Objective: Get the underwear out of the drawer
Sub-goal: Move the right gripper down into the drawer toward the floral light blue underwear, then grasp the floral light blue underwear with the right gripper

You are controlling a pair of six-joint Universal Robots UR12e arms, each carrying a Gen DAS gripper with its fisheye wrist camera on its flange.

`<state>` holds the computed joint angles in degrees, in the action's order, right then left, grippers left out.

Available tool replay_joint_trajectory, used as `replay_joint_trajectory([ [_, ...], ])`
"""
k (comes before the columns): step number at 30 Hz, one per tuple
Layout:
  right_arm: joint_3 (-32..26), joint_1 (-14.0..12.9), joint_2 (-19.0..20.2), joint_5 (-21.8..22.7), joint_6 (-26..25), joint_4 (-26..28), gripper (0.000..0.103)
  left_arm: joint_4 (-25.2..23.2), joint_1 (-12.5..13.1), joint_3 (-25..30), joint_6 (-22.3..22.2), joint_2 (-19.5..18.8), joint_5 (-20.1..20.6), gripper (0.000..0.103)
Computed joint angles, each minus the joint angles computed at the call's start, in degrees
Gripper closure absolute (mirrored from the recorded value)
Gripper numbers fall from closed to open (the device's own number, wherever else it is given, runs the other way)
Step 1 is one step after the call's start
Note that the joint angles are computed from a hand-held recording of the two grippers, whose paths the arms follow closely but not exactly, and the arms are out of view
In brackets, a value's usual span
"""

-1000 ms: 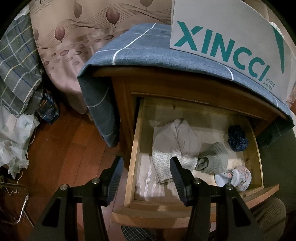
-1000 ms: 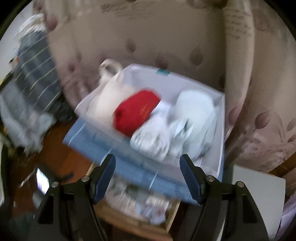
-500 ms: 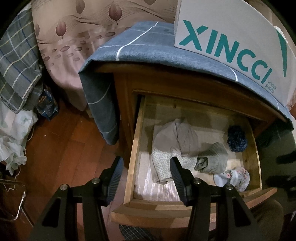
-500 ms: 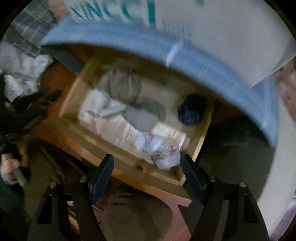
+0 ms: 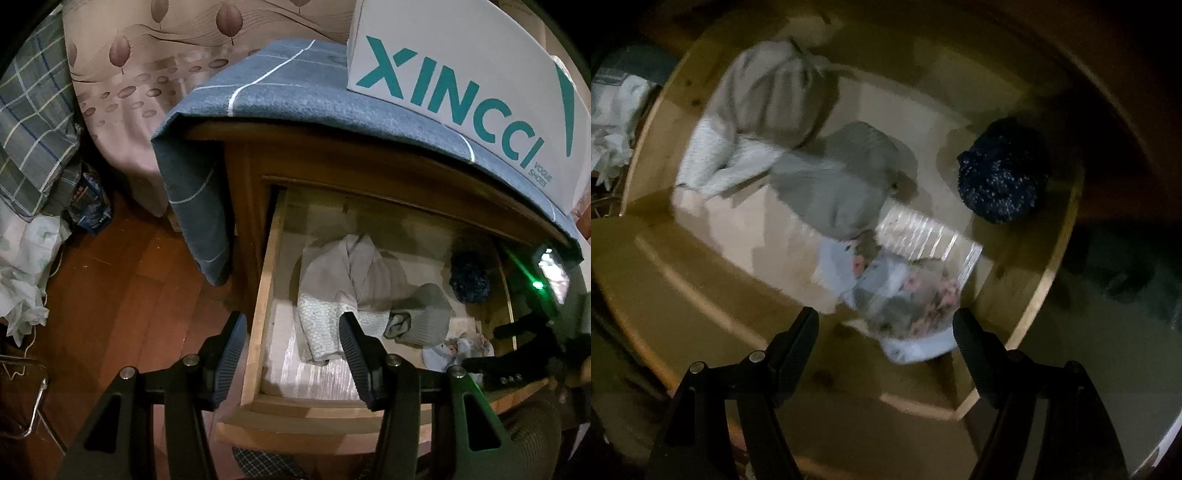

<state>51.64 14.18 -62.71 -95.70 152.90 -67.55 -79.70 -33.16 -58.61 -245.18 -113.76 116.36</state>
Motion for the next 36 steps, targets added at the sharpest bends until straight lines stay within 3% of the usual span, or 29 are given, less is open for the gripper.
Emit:
replay_joint_trajectory([
  [11,-1.8,0.6,3.9,-4.4,1.2,6.0,0.029,0.8,0.2,-0.5,-0.2,0.2,-1.0,0.049],
  [23,-1.1,1.8,4.6,-7.8,-0.8,6.6,0.028,1.0,0.4,-0.6,-0.1,0.2,-1.5,0.049],
  [26,-1.3,1.8,4.7,-8.1,-0.4,6.6,0.036,1.1,0.4,-0.6,0.0,0.2,-1.5,0.049],
  [30,-1.0,1.5,4.3,-6.6,0.2,7.4,0.061,1.1,0.4,-0.6,-0.1,0.2,-1.5,0.049],
  [36,1.0,1.0,2.9,-5.6,-0.4,5.4,0.075,0.8,0.3,-0.4,-0.1,0.0,-1.4,0.049],
])
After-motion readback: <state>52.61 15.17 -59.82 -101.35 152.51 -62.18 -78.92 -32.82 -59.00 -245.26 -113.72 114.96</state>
